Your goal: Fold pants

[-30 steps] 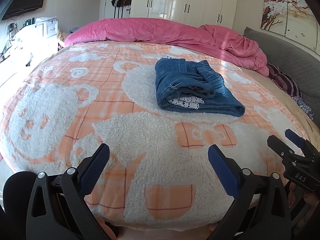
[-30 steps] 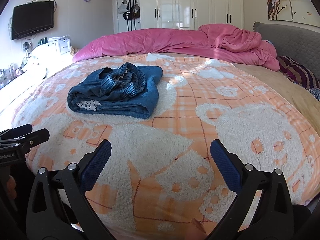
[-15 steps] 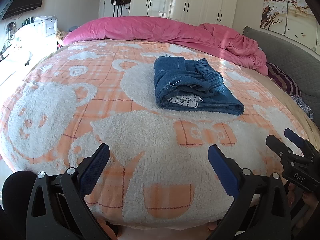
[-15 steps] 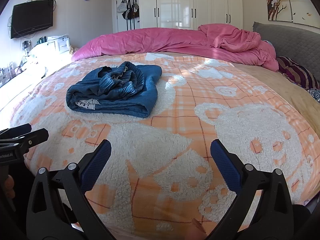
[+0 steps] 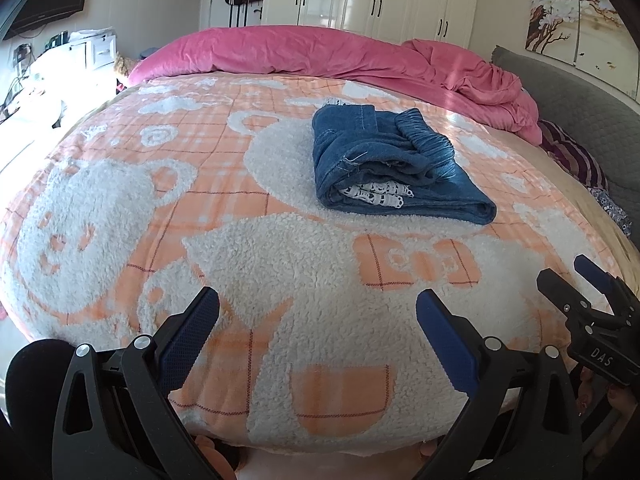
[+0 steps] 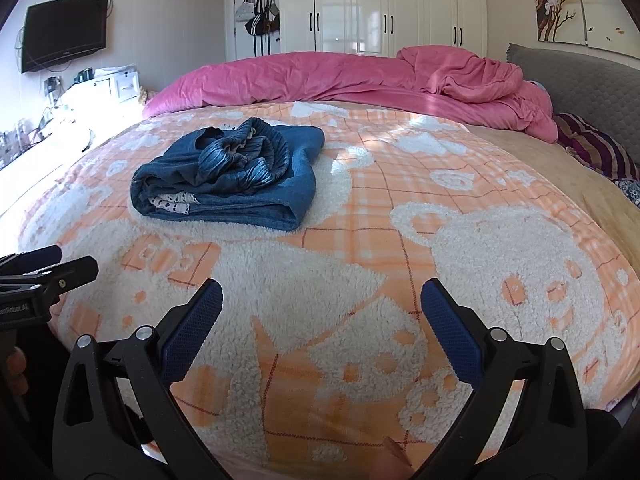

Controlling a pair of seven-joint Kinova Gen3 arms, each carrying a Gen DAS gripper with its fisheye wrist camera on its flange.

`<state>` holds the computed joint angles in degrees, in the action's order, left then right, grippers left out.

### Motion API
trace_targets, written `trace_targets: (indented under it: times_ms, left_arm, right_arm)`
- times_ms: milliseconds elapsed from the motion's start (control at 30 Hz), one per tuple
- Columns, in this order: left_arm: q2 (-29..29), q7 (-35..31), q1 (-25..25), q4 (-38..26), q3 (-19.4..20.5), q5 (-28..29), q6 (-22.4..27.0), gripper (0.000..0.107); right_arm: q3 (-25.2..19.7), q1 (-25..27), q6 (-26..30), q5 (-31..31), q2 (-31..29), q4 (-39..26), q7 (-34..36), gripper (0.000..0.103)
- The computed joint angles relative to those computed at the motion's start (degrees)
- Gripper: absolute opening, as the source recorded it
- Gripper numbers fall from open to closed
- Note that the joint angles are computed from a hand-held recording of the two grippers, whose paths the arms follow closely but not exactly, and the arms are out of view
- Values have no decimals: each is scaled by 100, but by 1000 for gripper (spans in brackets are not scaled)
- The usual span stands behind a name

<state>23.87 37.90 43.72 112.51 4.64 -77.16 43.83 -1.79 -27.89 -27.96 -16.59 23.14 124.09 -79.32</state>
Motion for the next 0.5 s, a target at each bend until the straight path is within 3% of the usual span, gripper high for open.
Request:
trace_targets:
  times_ms: [500]
  left_arm:
    - [-24, -41, -69, 13, -33, 10, -187, 98]
  right_arm:
    - [-13, 67, 54, 55, 55, -46, -26, 94]
